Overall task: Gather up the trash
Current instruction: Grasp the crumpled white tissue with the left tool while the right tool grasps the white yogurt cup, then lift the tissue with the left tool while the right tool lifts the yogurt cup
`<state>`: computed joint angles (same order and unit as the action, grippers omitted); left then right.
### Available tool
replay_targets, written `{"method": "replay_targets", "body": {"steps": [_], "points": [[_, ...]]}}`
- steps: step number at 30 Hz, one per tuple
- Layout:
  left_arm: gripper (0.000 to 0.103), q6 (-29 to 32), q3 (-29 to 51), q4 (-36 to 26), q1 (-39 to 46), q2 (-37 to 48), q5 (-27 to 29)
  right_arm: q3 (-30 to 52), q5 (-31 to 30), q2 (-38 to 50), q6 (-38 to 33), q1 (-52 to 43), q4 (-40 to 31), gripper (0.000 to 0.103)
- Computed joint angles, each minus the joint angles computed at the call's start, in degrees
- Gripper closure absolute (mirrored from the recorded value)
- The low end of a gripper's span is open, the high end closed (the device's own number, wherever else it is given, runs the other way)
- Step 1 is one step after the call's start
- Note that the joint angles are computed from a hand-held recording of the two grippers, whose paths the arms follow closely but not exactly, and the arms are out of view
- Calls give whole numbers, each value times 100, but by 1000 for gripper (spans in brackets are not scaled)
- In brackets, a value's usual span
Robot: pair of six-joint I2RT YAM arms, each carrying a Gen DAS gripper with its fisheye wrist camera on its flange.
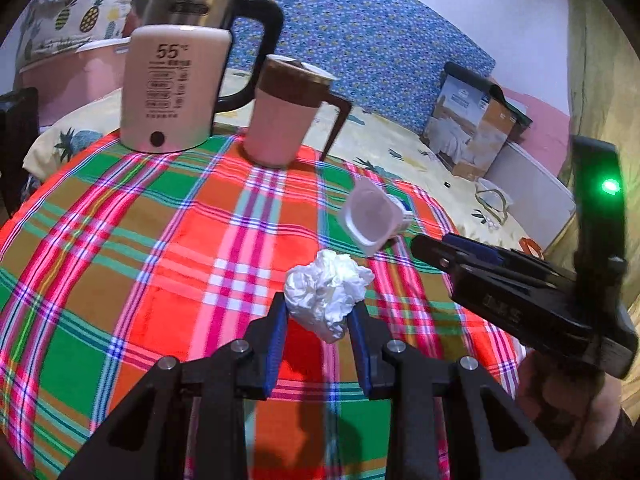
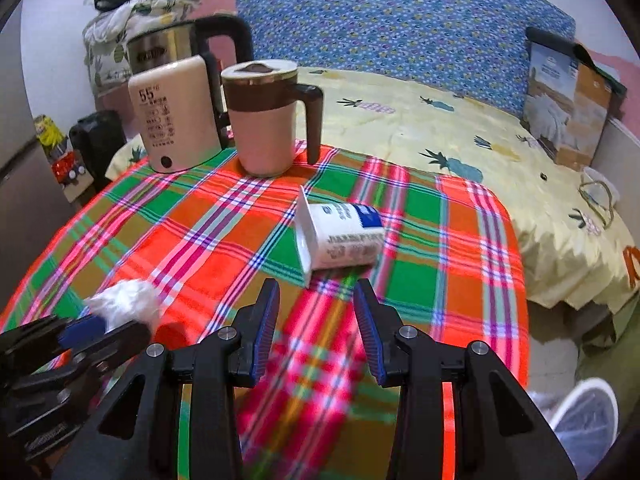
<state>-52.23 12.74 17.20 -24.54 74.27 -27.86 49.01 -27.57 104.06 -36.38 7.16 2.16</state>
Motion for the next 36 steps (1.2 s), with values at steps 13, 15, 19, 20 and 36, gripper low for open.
{"method": "replay_targets", "body": {"steps": [13,15,19,20,36], "points": [[72,41,-307,378,381,-9,377,377,973,596,337,607,649,68],[72,57,-306,437,411,64,409,391,946,605,400,568,641,86],[72,76,-264,550,416,264,464,460,671,553,476,348,405,95],[72,73,-249,577,401,329,467,441,604,512,459,283,384,95],[72,-61,-14,280,-73,431,164,15,-374,-92,135,-481,48,98]]}}
